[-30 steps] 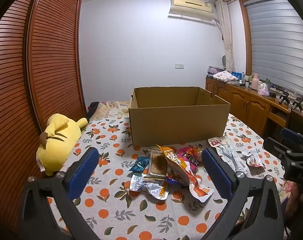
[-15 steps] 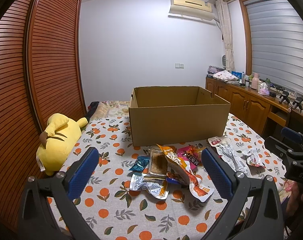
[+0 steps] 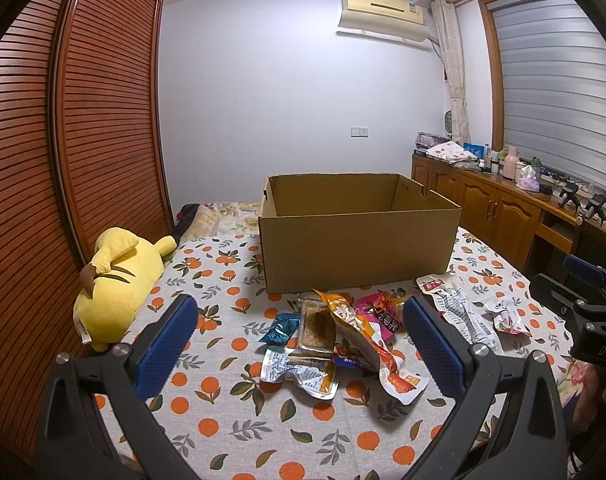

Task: Organize snacks

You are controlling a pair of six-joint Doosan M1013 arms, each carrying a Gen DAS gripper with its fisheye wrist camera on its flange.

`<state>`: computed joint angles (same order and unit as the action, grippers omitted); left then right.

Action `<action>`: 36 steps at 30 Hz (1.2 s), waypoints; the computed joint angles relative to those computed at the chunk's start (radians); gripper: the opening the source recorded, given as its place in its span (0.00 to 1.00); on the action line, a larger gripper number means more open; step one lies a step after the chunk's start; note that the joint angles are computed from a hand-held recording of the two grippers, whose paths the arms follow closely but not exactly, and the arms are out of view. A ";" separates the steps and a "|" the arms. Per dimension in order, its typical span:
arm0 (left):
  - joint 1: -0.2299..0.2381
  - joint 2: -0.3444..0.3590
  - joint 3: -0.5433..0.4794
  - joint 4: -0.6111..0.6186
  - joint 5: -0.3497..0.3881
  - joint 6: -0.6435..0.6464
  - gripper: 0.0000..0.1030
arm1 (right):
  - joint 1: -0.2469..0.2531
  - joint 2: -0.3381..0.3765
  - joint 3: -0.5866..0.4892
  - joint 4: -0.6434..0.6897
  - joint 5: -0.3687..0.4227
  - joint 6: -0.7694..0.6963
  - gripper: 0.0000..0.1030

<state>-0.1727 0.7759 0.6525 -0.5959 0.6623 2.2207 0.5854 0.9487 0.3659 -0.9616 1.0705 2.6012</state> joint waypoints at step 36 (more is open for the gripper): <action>0.001 -0.001 -0.006 -0.005 0.006 0.003 1.00 | 0.000 -0.005 0.015 -0.006 -0.009 0.008 1.00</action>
